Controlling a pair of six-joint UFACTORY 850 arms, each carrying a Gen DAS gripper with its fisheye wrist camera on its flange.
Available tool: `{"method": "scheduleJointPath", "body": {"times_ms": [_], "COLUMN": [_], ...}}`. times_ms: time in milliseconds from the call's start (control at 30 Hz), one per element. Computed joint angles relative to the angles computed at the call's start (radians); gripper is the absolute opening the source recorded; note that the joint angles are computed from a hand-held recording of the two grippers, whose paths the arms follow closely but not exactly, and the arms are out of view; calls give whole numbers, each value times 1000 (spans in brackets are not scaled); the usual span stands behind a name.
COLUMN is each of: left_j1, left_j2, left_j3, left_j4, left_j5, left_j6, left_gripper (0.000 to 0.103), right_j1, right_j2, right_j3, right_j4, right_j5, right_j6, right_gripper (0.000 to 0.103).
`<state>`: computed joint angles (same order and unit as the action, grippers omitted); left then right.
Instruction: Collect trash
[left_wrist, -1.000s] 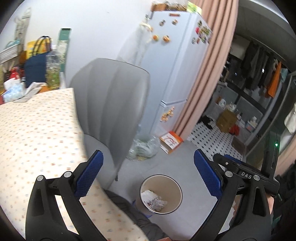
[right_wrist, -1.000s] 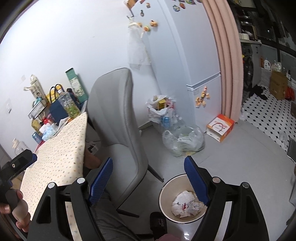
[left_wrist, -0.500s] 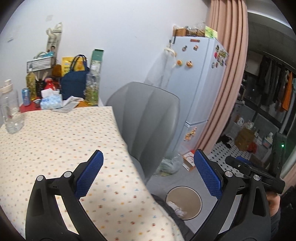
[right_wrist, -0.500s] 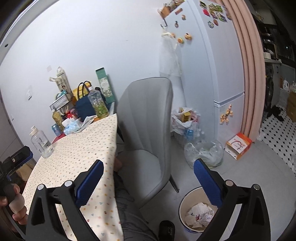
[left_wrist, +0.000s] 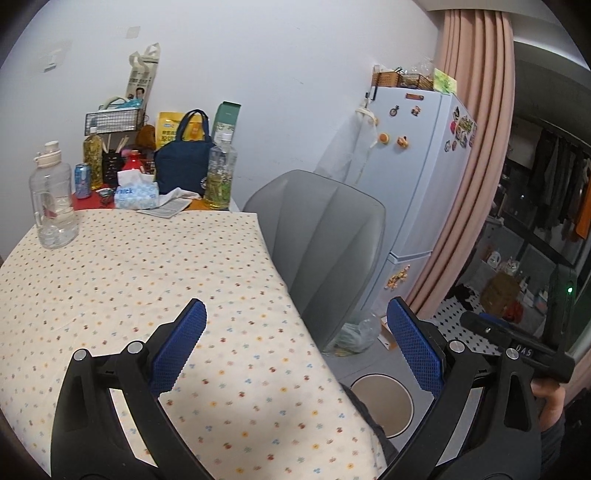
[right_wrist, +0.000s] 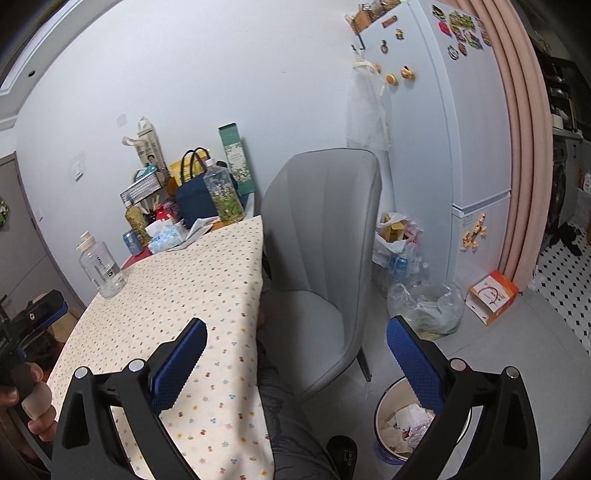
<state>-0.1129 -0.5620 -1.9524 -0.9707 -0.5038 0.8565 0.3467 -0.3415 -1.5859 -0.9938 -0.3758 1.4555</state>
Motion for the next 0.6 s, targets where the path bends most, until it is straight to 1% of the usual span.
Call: {"method": "scheduleJointPath", "body": {"times_ms": [200,267,300,333,367,400,433,500,600], "left_j1": [12,15,17,19,23,25,27,27,27], "left_j2": [40,55,64,66,71,72,72,76,73], "left_j3": [63,84,98,101,107,109,108,110,104], "left_j4": [34,52,55,49,39,38,43,60,75], "left_j5": [49,88,113,121,130,135,137,143,137], "left_j6": [-17,-37,-46,-43,-39,-44,-52,-68,-81], "left_gripper": [97,97,97,97,97,97,97,97,97], "right_j1": [29,41,49,59,71,75,75,75,78], "right_j2": [-21,-28,-35,-40,-43,-44,-41,-45,-50], "right_j3": [-32,-42,-51,-58,-61,-62,-57,-65,-72], "right_j4": [41,23,11,-12,-64,-87,-92,-65,-56], "right_j5": [-17,-19,-27,-51,-79,-84,-67,-56,-79], "right_j6": [-79,-93,-93,-71,-6,26,38,18,10], "right_gripper": [96,96,95,95,95,95,95,95,95]}}
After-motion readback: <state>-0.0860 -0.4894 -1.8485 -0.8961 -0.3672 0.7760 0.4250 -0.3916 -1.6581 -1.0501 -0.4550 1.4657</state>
